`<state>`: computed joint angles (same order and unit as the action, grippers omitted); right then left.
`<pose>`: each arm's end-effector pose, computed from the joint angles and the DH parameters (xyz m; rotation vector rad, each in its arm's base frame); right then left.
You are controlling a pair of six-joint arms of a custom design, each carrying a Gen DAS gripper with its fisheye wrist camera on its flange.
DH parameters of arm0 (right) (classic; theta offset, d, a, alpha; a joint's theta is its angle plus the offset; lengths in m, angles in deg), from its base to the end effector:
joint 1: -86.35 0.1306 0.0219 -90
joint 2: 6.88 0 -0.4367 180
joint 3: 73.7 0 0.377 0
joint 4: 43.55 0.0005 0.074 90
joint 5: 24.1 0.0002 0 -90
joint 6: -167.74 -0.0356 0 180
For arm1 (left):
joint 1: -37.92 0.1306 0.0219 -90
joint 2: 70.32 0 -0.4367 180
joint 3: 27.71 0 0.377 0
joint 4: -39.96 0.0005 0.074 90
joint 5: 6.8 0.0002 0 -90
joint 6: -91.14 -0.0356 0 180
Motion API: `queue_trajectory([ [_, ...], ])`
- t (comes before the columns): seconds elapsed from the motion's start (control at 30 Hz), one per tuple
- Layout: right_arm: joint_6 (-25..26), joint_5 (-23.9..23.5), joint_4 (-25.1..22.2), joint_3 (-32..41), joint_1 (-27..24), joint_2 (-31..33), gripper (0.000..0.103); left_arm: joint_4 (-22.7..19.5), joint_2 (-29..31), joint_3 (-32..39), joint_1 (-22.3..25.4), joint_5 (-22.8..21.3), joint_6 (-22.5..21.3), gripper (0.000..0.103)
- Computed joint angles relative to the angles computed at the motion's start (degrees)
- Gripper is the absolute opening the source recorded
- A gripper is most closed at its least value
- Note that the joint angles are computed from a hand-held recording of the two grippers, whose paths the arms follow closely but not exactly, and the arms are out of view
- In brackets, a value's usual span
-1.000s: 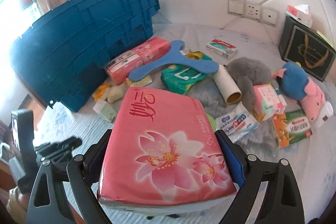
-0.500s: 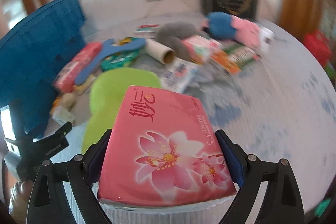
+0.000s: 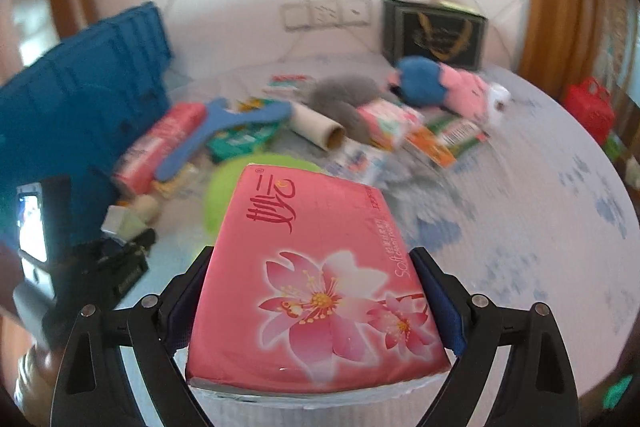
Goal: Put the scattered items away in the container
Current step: 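Carry the white box and tissue pack over the crate and open both tools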
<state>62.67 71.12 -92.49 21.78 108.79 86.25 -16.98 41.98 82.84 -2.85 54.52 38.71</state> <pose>0.4613 0.1864 0.5025 -0.1103 2.3866 0.2026 0.4796 -0.3916 0.4331 -0.1054 2.4165 0.0511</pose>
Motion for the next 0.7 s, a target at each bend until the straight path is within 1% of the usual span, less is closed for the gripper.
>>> queue_trajectory([
  [0.03,0.5,-0.7,0.0,0.9,0.3,0.2,0.093,-1.5,-0.5,1.7,-0.9,-1.3,0.3,0.029],
  [0.13,2.6,-3.2,-0.1,4.6,0.8,1.1,0.093,-4.4,-1.5,5.5,-2.1,-4.2,1.0,0.029],
  [0.2,4.5,-4.7,0.3,7.2,1.2,1.2,0.093,-6.1,-2.3,8.2,-2.9,-7.1,1.0,0.029],
  [0.3,7.8,-5.6,0.7,11.8,2.2,1.5,0.093,-8.0,-3.2,12.4,-4.1,-12.2,1.1,0.029],
  [0.43,10.3,-6.0,1.0,18.3,4.1,2.8,0.093,-7.5,-5.0,17.1,-4.9,-19.6,-2.4,0.029],
  [0.47,10.7,-6.2,0.9,20.1,4.7,3.4,0.093,-7.4,-5.5,17.6,-4.9,-20.7,-2.9,0.029],
  [0.53,11.5,-6.5,0.9,23.3,6.0,4.6,0.093,-6.5,-7.0,17.9,-4.6,-23.1,-4.3,0.029],
  [0.63,12.5,-6.3,0.9,29.2,8.9,7.4,0.093,-4.5,-10.1,17.1,-3.4,-27.1,-7.5,0.029],
  [0.7,12.8,-6.2,0.6,34.7,11.5,10.5,0.093,-3.3,-12.2,15.9,-2.3,-28.4,-9.2,0.029],
])
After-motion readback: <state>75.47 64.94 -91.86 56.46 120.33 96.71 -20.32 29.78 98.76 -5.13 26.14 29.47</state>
